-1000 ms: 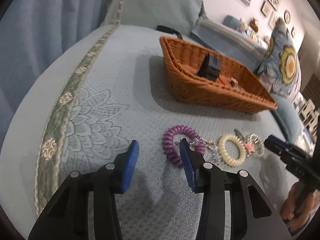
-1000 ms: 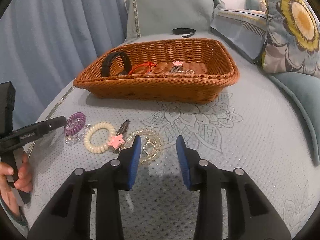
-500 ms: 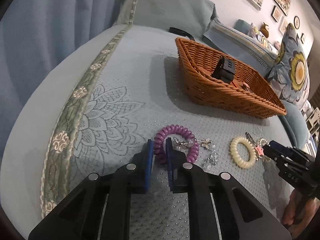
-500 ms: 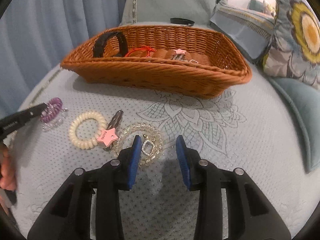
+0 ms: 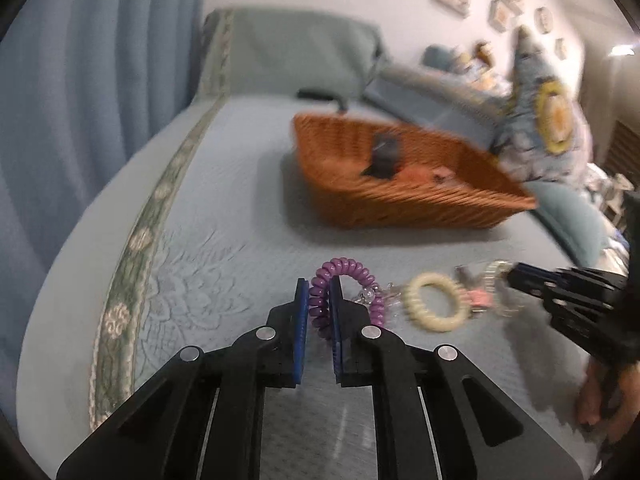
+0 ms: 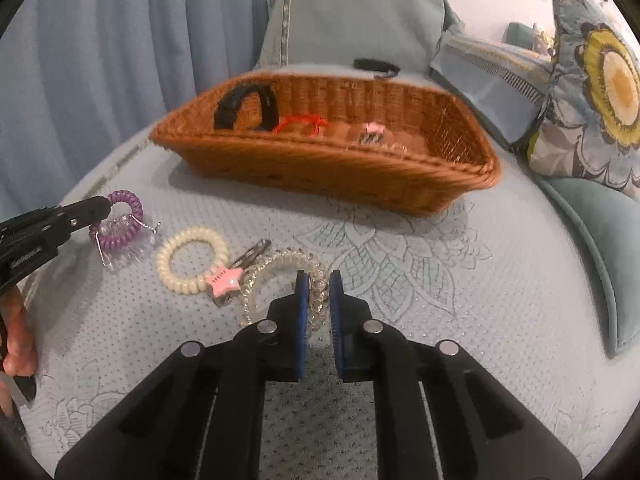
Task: Organize jewelry
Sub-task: 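Grasp the purple coil hair tie with the left tool while the right tool grasps the clear bead bracelet, then carry the purple coil and clear bead bracelet over the basket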
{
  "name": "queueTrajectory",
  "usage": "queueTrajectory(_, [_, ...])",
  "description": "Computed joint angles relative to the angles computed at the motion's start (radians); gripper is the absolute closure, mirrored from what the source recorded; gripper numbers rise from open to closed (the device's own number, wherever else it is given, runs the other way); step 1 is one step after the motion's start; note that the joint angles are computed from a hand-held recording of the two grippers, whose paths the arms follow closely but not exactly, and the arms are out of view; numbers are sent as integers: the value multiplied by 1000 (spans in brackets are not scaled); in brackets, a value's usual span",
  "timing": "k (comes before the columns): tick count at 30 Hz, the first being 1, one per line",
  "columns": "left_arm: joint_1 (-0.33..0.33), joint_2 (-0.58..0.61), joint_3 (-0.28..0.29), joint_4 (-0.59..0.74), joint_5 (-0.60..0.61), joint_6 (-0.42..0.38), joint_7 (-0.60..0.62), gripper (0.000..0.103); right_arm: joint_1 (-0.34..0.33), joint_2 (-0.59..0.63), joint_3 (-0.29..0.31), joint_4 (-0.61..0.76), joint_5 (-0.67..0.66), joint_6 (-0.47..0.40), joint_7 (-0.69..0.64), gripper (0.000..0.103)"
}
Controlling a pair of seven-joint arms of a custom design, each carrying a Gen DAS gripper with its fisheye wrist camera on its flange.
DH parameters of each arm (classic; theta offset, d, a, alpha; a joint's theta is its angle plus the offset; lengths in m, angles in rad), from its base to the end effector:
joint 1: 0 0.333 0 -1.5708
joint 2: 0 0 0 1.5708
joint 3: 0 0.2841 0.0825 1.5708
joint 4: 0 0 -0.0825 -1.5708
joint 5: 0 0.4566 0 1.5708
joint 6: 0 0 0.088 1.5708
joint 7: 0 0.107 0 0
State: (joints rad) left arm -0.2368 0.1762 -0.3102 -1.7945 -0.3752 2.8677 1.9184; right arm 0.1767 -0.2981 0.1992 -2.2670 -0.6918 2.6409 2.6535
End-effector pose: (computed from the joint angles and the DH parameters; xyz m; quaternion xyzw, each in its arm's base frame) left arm 0.6313 -0.3462 0.4995 -0.4359 0.7791 -0.4226 0.1564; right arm 0.5343 0.2330 0.4890 -0.5809 0.7038 -0.2945 0.2837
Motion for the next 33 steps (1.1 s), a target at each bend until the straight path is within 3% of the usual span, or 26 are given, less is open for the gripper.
queueTrajectory(1, [30, -23, -41, -24, -104, 10, 107, 95, -3, -1, 3, 0, -11, 4, 8, 94])
queueTrajectory(3, [37, -52, -61, -53, -208, 25, 224, 95, -15, -13, 14, -9, -51, 16, 41, 94])
queueTrajectory(7, [-2, -98, -30, -109, -226, 80, 219, 95, -47, -59, 39, -42, -132, 39, 149, 94])
queueTrajectory(13, [-23, -115, 7, -129, -274, 84, 201, 95, -78, -91, 49, -74, -161, 101, 200, 94])
queueTrajectory(17, [-23, -126, 1, -125, -417, 83, 316, 95, -99, -115, 65, -91, -186, 128, 230, 94])
queueTrajectory(23, [-49, -121, 4, -99, -405, 109, 331, 95, -137, -175, 81, -120, -185, 188, 275, 94])
queueTrajectory(27, [-55, -83, -13, -3, -424, 111, 376, 95, -180, -190, 101, -83, -185, 195, 250, 94])
queueTrajectory(33, [-77, 79, -27, 221, -229, 107, 206, 95, -222, -98, 86, 67, -207, 145, 180, 94])
